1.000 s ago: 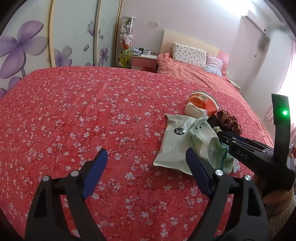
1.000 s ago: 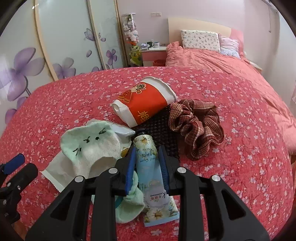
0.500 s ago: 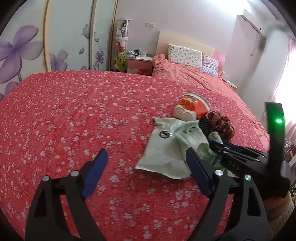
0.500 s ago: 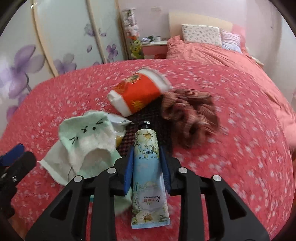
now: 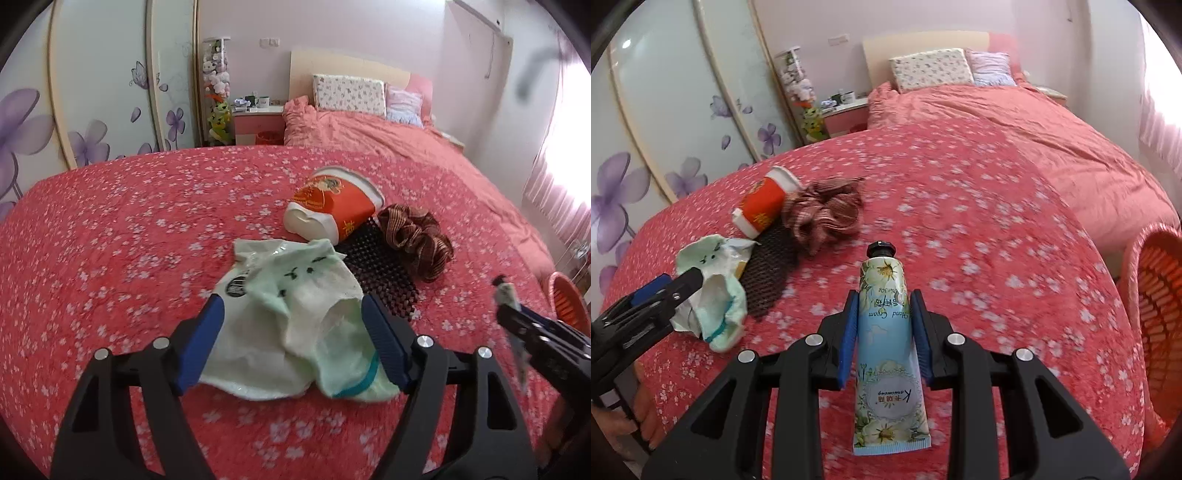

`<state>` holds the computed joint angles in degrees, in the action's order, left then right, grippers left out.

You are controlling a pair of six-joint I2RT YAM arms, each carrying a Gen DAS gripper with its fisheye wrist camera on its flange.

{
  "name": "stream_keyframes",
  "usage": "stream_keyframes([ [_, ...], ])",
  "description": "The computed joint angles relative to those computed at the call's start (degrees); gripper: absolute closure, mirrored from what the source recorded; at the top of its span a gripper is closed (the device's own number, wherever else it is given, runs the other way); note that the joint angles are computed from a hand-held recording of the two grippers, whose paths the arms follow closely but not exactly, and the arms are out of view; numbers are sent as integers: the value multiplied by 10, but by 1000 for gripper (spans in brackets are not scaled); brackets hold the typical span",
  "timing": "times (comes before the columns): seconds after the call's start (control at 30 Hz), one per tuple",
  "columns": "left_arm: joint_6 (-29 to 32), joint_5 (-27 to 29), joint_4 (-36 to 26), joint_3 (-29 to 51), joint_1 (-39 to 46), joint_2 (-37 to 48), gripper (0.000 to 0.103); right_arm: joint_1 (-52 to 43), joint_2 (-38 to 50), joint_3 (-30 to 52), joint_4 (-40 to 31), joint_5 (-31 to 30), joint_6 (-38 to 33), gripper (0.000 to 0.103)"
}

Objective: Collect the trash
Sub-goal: 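Grasp the mint sock with the left tool while the right tool grasps the hand cream tube, then carry the mint sock and hand cream tube to the orange basket and release both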

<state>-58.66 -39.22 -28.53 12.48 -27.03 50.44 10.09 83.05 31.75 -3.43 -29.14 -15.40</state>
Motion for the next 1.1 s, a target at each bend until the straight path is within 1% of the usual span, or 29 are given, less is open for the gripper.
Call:
stream_keyframes([
  [0.07,19,16,37,-1,20,33,36,-17,9,3,-5,-13,-8,75],
  [0.1,18,16,45,1,19,48,37,-24,13,4,-6,-19,-14,75],
  [0.2,3,-2,71,17,-8,120,41,-32,24,4,0,-24,-17,75],
  [0.23,1,-7,75,23,-17,138,45,-36,29,5,1,-28,-18,74],
  [0.3,3,-16,93,39,-33,192,55,-51,35,7,-4,-37,-28,74],
  [0.33,10,-11,101,45,-32,207,67,-60,38,10,-9,-43,-35,74],
  [0.37,20,0,111,50,-26,220,83,-65,41,11,-9,-46,-36,74],
  [0.4,33,12,127,48,-18,221,87,-71,39,11,-13,-49,-39,74],
  [0.47,38,14,134,43,-19,209,92,-84,38,11,-18,-55,-44,74],
  [0.53,45,21,140,25,-24,163,93,-100,34,13,-26,-65,-51,74],
  [0.6,45,17,123,14,-34,109,93,-118,30,16,-35,-76,-57,74],
  [0.63,39,9,102,11,-46,76,93,-126,28,19,-41,-82,-60,74],
  [0.7,30,3,76,14,-57,42,93,-145,20,23,-55,-97,-65,74],
  [0.77,9,-10,34,25,-77,11,93,-162,8,24,-67,-111,-72,75],
  [0.87,-20,-30,-22,48,-107,-15,93,-186,-7,31,-92,-131,-88,74],
  [0.97,-58,-59,-66,78,-148,-9,93,-211,-34,30,-118,-152,-103,75],
  [1.1,-109,-96,-116,124,-208,22,93,-246,-54,41,-153,-179,-125,74],
])
